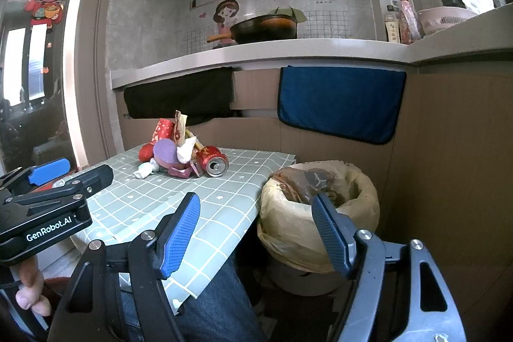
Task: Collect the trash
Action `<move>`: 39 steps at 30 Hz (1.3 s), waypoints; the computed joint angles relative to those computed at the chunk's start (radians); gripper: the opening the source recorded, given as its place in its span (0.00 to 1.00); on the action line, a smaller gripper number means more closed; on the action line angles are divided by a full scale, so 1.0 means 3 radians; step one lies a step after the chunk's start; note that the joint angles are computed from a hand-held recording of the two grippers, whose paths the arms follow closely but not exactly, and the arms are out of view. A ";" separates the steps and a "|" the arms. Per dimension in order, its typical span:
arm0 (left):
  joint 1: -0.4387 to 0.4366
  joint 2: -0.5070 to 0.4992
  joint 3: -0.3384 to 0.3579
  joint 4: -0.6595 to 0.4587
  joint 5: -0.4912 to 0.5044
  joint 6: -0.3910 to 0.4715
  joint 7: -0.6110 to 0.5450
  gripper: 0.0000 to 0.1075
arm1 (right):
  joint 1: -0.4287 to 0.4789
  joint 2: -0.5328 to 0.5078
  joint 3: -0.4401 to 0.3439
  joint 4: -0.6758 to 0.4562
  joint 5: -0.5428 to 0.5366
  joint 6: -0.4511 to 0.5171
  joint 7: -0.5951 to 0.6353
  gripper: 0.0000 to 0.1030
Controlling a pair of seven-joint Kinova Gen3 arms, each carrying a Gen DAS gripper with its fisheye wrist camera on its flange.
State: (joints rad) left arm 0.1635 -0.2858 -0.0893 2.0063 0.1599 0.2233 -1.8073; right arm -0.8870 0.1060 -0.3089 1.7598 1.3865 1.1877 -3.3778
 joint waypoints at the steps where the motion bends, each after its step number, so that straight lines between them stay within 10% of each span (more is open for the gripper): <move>1: 0.0001 0.0000 0.0000 0.0000 -0.0001 0.0000 0.0001 0.70 | 0.0000 -0.0001 0.0000 -0.0002 -0.0006 -0.0001 0.0006 0.68; 39: -0.0034 -0.0005 0.0063 0.0006 -0.0078 -0.0013 0.0095 0.70 | 0.0022 -0.0018 0.0000 0.0024 -0.0001 -0.0017 -0.0025 0.68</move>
State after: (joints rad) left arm 0.1533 -0.2874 -0.0703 2.0082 0.1365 0.2195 -1.7788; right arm -0.8802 0.1007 -0.3091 1.7672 1.3861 1.1827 -3.3854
